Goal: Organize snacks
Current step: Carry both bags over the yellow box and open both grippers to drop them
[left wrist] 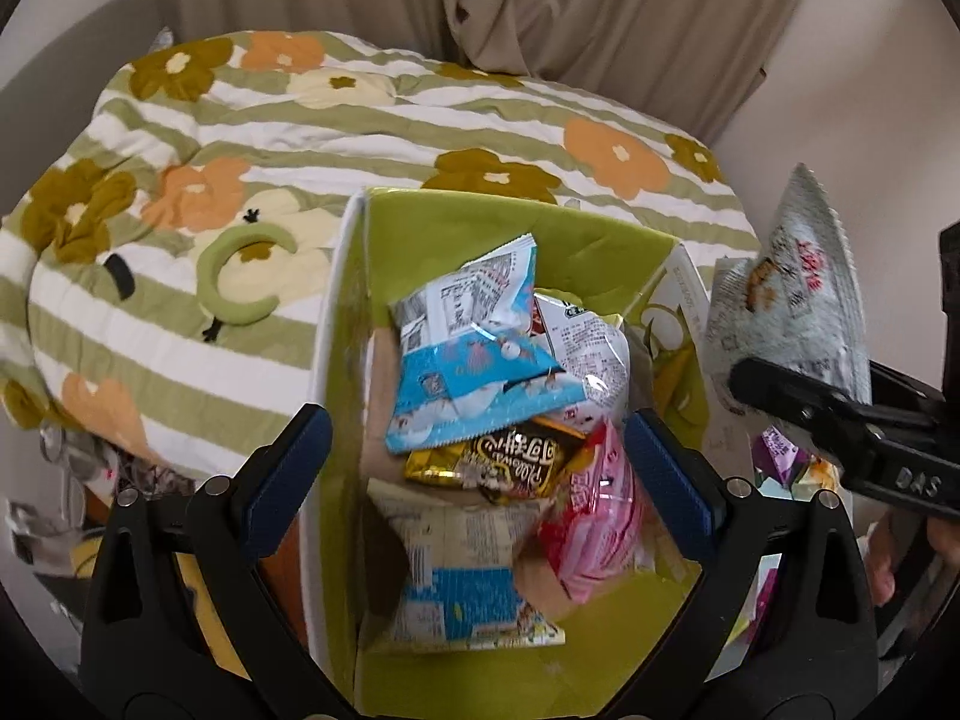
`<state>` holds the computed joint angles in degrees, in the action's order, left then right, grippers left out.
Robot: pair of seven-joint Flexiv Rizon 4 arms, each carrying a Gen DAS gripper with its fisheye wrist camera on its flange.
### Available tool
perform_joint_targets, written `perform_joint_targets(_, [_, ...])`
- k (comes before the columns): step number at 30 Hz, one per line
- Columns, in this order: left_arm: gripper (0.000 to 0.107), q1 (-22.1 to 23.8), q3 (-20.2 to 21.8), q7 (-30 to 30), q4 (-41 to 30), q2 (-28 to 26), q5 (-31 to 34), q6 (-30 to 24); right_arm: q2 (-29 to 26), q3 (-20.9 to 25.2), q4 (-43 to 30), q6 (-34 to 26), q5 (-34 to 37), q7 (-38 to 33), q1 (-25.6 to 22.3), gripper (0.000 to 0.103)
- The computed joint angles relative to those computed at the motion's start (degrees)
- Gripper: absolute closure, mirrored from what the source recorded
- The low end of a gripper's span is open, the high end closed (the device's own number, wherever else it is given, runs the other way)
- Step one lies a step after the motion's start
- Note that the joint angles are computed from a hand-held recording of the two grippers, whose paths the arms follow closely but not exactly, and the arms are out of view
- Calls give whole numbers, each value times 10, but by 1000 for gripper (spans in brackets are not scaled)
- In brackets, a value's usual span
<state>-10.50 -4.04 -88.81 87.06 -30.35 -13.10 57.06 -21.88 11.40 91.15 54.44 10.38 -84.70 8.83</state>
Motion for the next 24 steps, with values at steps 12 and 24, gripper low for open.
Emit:
perform_joint_targets(12, [9, -6, 20, -35, 54, 40, 35, 21, 6, -17, 47, 53, -66, 17, 28, 4])
perform_joint_targets(24, [9, 6, 7, -16, 101, 79, 14, 39, 52, -17, 89, 54, -93, 54, 30, 4])
